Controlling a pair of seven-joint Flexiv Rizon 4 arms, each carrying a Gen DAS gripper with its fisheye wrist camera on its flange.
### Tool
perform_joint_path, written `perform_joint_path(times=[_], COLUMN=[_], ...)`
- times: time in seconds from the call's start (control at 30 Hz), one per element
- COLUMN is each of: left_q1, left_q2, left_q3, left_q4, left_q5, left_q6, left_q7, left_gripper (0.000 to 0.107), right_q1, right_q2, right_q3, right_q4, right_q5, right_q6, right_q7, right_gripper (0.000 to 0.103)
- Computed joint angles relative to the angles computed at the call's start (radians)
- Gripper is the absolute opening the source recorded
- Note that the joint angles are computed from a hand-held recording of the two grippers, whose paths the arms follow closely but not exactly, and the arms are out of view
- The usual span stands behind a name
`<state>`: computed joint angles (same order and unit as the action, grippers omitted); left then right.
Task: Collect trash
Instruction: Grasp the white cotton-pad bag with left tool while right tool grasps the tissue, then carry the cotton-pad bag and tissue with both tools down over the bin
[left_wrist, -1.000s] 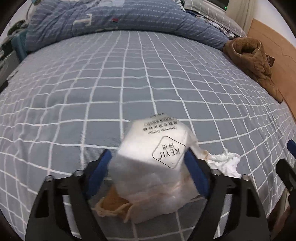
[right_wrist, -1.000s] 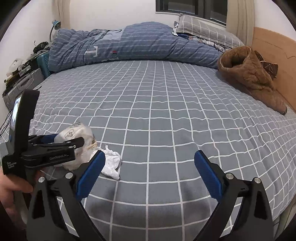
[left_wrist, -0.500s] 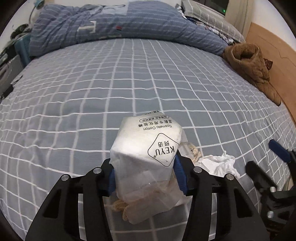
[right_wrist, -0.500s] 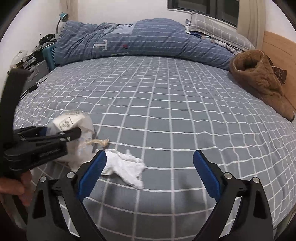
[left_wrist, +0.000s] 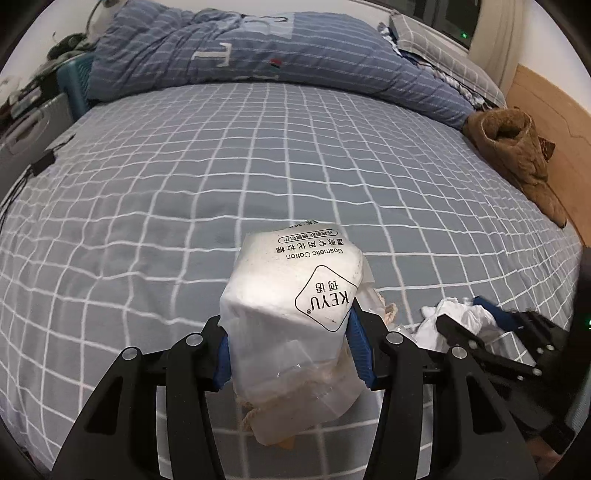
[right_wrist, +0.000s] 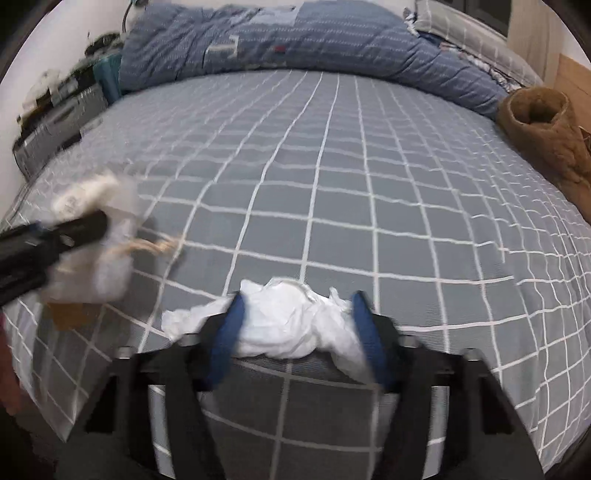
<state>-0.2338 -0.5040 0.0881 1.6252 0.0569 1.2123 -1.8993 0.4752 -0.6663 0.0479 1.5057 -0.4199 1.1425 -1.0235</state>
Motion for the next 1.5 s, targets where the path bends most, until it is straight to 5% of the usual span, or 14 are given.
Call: perform_joint_path(times=[0.13,0.43,0.73,1.0,1.5], left_q1=[0.013,0.03,-0.029,-0.038,-0.019], left_q2=[0.051,0.156,0.21,0.255,0.387], left_q3=[-0.002,0.003,0.06,0.033,-0.023], left_q4=[0.078,0.213,0.245,0.28,0.36], left_q5=[-0.005,0.005,0.142,0.226,0.364], left_q6=[0.029,0.082,0.079,0.068,0.023], left_q7=[0.004,-0.01,-0.171,-0.261,-0.4], left_gripper=[0.05,0.05,0.05,0.05,0.05], right_q1=[0.001,0.036,0.046,0.09,0.033], right_q2=[0.002,0.046,0.144,0.233,0.358], right_q3=[0.01,-0.03,-0.08,-0.157,-0.09], right_q4=[-0.014,0.051,0.19,0.321,0.447], right_q5=[0.008,-0.032,-0.088,-0.228,-0.406], right_q6=[-0.017,0.124,0.227,0.27,0.298], right_q7=[-0.003,0.068,0.147,0.296,0.434], right_gripper=[0.012,0.011,0.011,0.011,0.011])
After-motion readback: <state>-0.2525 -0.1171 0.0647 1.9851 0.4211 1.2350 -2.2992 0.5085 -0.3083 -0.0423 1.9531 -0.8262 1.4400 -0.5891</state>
